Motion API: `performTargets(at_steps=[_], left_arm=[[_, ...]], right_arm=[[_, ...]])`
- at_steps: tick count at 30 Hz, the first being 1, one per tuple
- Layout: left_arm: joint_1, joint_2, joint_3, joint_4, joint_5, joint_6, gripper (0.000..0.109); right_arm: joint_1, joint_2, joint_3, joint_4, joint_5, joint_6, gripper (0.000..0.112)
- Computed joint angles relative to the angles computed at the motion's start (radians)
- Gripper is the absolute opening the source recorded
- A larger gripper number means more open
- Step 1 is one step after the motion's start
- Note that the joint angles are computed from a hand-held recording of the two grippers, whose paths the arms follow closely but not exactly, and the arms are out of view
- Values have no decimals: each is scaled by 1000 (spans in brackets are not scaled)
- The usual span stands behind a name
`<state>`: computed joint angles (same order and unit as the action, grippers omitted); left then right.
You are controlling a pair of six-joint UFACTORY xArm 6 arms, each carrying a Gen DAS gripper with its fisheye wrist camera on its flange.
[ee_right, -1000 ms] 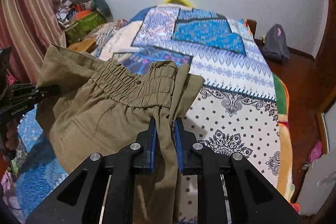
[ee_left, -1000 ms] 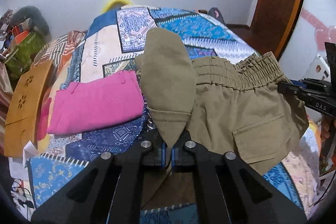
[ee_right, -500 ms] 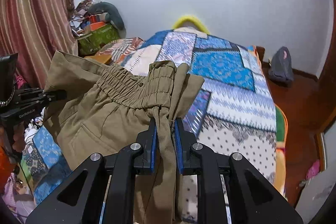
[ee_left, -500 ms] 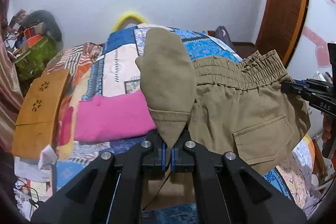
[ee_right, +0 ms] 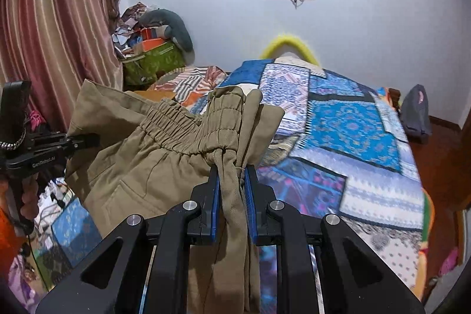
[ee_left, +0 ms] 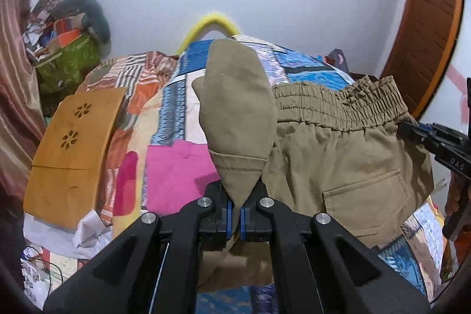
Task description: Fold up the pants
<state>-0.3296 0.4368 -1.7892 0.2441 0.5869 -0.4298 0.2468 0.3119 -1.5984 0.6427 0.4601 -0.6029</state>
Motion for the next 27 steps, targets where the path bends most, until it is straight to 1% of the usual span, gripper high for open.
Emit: performTargets(at_steps=[6, 9, 14, 16, 17, 19, 22, 25, 27], left_arm=[[63, 99, -103, -102, 26, 65, 3], [93, 179, -195, -217, 60, 145, 3], [124, 319, -367, -225, 142, 162, 3], [138, 385, -446, -255, 178, 178, 3], [145, 426, -498, -275, 210, 190, 3], [153, 495, -589, -278, 270, 187, 3], [157, 557, -655, -231, 320, 159, 3], [171, 588, -679, -238, 342, 155, 5], [177, 615, -714, -243, 365, 152, 8]], right_arm=[[25, 178, -214, -43, 44, 62, 14], [33, 230, -270, -71, 50, 98, 14], [36, 354, -407, -102, 109, 155, 14], [40, 401, -457, -127, 134, 176, 14], [42, 427, -492, -146, 154, 192, 14], [41, 476, -552, -181, 189, 218, 14], [37, 543, -640, -234, 238, 261, 14], [33, 594, -710, -292, 289, 294, 14], [35, 613, -732, -331, 302, 301, 15]])
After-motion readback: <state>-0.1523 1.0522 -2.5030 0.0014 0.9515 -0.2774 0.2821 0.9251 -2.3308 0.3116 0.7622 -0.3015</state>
